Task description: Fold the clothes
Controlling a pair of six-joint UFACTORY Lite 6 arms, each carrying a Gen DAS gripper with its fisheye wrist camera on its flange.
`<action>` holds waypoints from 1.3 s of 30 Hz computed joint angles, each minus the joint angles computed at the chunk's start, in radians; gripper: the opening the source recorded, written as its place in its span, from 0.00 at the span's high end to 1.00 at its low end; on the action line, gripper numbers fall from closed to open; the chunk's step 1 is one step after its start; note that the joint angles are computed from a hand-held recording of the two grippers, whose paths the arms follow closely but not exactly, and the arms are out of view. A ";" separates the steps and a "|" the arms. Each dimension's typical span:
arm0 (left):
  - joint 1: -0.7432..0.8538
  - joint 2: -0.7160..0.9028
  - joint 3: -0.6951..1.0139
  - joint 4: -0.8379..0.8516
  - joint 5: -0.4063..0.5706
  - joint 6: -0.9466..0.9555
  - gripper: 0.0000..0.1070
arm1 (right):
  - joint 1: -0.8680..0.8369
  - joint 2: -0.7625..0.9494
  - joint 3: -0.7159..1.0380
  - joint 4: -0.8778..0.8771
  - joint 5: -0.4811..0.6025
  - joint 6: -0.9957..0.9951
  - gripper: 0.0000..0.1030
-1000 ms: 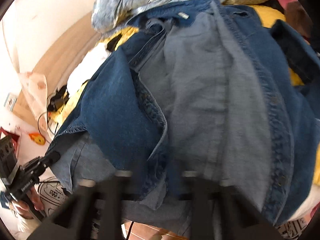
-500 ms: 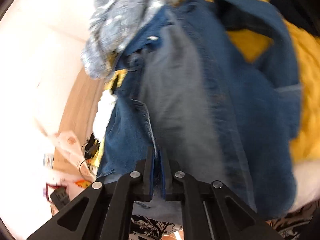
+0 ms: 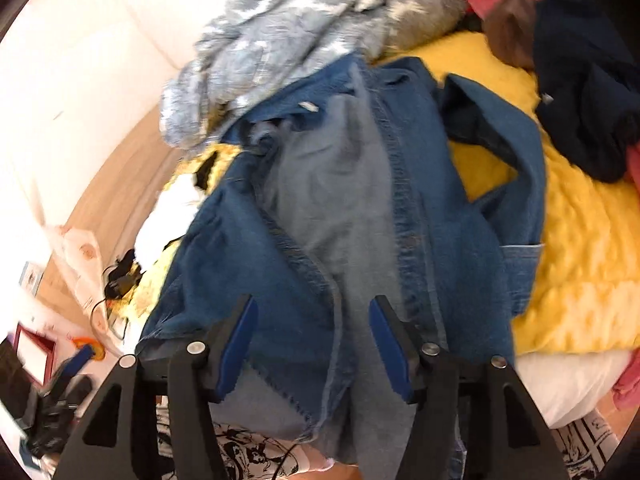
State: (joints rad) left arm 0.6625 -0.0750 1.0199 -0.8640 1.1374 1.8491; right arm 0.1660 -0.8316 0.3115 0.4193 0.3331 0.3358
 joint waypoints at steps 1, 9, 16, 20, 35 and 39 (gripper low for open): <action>-0.047 -0.026 -0.047 -0.008 -0.063 0.013 0.27 | -0.002 0.000 -0.001 0.048 0.000 -0.051 0.40; -0.308 -0.128 -0.297 -0.166 -0.550 0.231 0.33 | 0.003 -0.024 -0.008 0.159 0.016 -0.150 0.40; -0.384 -0.131 -0.369 -0.458 -0.728 0.568 0.36 | 0.007 -0.013 -0.004 0.229 0.012 -0.212 0.39; -0.421 -0.111 -0.363 -0.494 -0.749 0.616 0.47 | 0.006 -0.003 -0.001 0.267 0.011 -0.252 0.39; -0.256 0.174 0.035 -0.011 -0.392 0.059 0.98 | -0.047 -0.031 -0.014 0.370 0.046 -0.349 0.39; -0.137 0.298 0.250 0.035 -0.207 -0.080 0.98 | -0.059 -0.032 -0.013 0.395 0.056 -0.372 0.39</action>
State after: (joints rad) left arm 0.5259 0.2225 1.2698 -0.8295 0.9300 1.7689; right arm 0.1066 -0.8632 0.2985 0.8139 0.3892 -0.0357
